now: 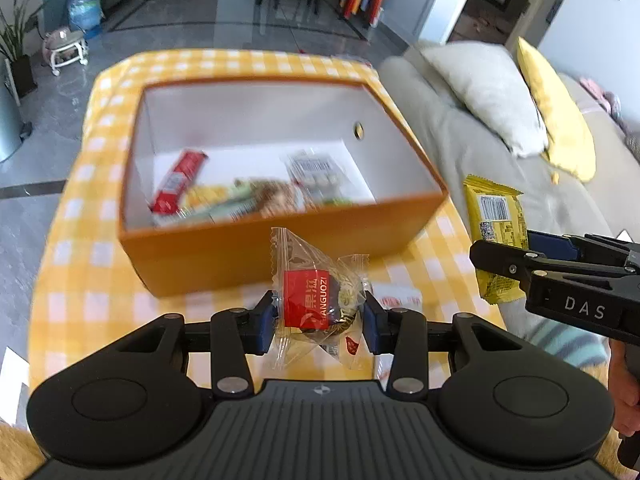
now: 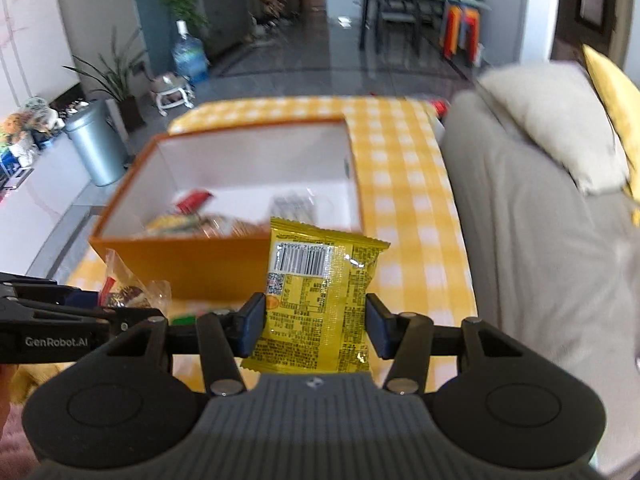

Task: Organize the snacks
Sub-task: 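Carry the candy and yellow packet into the orange box and open both tools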

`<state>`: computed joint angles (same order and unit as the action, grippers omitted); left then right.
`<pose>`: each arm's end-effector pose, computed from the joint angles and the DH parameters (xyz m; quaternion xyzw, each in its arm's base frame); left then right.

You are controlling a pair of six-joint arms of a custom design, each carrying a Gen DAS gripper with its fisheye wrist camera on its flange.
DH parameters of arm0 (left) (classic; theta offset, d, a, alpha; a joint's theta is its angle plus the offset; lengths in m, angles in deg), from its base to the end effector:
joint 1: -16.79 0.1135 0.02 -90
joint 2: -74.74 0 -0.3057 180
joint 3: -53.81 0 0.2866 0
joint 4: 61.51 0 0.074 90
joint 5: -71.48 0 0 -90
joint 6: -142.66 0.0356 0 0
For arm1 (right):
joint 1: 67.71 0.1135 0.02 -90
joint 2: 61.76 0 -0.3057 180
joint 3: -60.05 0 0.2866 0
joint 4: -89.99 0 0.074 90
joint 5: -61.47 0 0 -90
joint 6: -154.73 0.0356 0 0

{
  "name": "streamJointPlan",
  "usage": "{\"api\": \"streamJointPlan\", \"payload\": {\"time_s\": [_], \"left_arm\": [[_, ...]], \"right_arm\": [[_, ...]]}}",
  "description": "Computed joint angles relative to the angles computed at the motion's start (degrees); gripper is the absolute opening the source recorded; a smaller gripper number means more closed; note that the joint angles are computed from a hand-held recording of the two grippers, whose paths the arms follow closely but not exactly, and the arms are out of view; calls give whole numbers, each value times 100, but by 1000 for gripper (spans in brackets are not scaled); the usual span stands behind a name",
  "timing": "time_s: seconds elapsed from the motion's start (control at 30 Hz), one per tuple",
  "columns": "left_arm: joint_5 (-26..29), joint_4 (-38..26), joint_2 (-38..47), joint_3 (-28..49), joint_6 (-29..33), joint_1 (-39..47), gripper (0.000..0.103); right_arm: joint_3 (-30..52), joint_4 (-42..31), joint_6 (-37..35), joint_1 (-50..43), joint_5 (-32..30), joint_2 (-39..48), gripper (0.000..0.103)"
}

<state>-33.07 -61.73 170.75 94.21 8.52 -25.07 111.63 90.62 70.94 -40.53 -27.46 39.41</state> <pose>0.2106 -0.1767 0.0913 -0.0561 0.9472 -0.1102 0.2957 0.3001 0.1533 0.1125 -0.1672 0.9215 0.0923 0.3383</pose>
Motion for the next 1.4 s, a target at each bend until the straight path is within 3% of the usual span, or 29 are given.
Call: {"api": "streamJointPlan", "payload": {"time_s": [0.27, 0.63, 0.83, 1.4], "left_arm": [[45, -362, -400, 272, 899, 853, 47], [359, -903, 652, 1501, 1940, 1841, 47], [490, -1125, 1426, 2124, 2184, 2163, 47], [501, -1853, 2759, 3259, 2510, 2522, 47]], "right_arm": [[988, -259, -215, 233, 63, 396, 51], [2894, -863, -576, 373, -86, 1856, 51], [3862, -1263, -709, 385, -277, 2654, 51], [7131, -3679, -837, 321, -610, 4835, 51]]}}
